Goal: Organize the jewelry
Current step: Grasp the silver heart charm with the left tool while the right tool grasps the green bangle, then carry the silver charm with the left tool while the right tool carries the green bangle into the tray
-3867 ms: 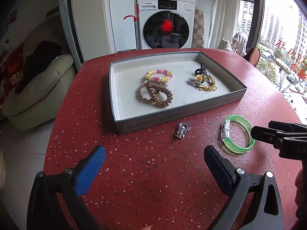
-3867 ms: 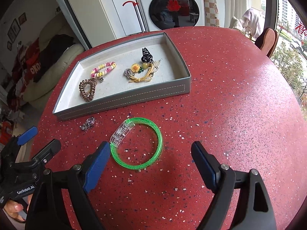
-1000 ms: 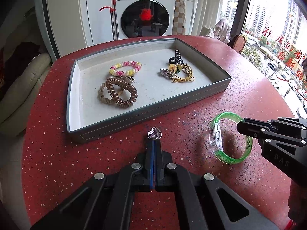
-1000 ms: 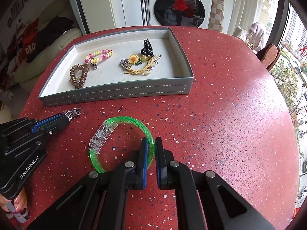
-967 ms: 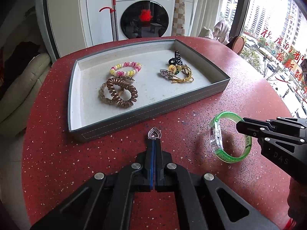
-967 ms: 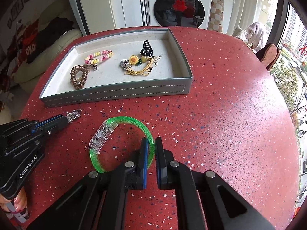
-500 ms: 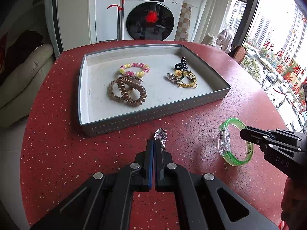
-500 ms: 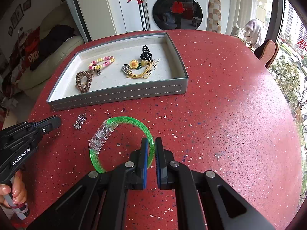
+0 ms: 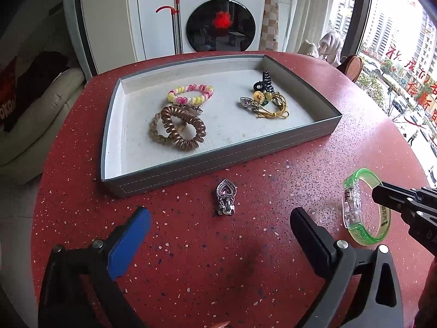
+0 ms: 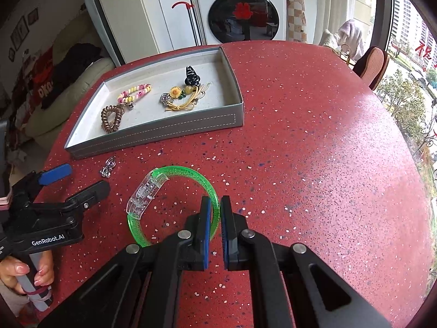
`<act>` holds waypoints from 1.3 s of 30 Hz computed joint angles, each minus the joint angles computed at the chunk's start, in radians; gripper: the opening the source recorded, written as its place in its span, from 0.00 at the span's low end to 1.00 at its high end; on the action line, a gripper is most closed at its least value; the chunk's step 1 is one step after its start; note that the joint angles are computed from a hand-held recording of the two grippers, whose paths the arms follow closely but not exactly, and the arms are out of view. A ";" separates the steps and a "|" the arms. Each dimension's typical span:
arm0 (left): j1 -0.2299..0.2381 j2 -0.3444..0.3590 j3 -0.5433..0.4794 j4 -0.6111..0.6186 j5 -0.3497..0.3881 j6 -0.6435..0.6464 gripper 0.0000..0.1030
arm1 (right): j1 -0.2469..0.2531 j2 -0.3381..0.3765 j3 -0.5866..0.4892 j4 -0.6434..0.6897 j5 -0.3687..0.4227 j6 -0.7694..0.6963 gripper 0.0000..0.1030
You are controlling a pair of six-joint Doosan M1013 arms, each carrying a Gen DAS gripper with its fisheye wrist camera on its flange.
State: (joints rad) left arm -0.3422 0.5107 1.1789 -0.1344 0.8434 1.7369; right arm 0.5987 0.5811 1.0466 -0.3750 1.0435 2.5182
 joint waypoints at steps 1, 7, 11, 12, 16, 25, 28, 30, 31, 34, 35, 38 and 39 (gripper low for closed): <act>-0.004 0.006 -0.006 0.015 0.002 -0.013 1.00 | 0.000 0.000 0.000 0.002 -0.003 0.000 0.07; -0.014 0.036 -0.039 0.039 0.038 -0.024 0.69 | 0.002 -0.001 0.001 0.004 -0.010 0.001 0.07; -0.010 0.027 -0.024 0.007 0.019 0.028 0.32 | 0.002 -0.005 0.001 -0.005 -0.010 0.006 0.07; -0.006 0.026 -0.023 -0.010 0.022 0.036 0.32 | 0.002 -0.005 -0.001 -0.007 -0.009 0.006 0.07; 0.015 0.012 -0.012 -0.094 0.020 0.067 0.32 | 0.000 -0.004 -0.012 -0.011 -0.013 0.010 0.07; 0.040 -0.004 -0.043 -0.175 -0.010 0.112 0.32 | -0.011 0.044 -0.120 -0.009 0.005 -0.049 0.07; 0.042 0.009 -0.077 -0.174 -0.021 0.120 0.32 | -0.021 0.074 -0.179 0.006 0.019 -0.075 0.07; 0.040 0.028 -0.110 -0.157 -0.019 0.109 0.32 | -0.029 0.100 -0.228 0.015 0.038 -0.097 0.07; 0.041 0.038 -0.129 -0.150 -0.014 0.100 0.32 | -0.032 0.115 -0.255 0.016 0.051 -0.109 0.07; 0.038 0.074 -0.189 -0.129 0.003 0.083 0.32 | -0.042 0.163 -0.341 0.020 0.093 -0.142 0.07; 0.036 0.086 -0.207 -0.119 0.007 0.079 0.32 | -0.046 0.176 -0.364 0.023 0.104 -0.151 0.07; 0.029 0.130 -0.272 -0.087 0.035 0.052 0.32 | -0.058 0.221 -0.437 0.033 0.141 -0.169 0.07; 0.028 0.144 -0.291 -0.076 0.044 0.041 0.32 | -0.063 0.234 -0.459 0.039 0.151 -0.173 0.07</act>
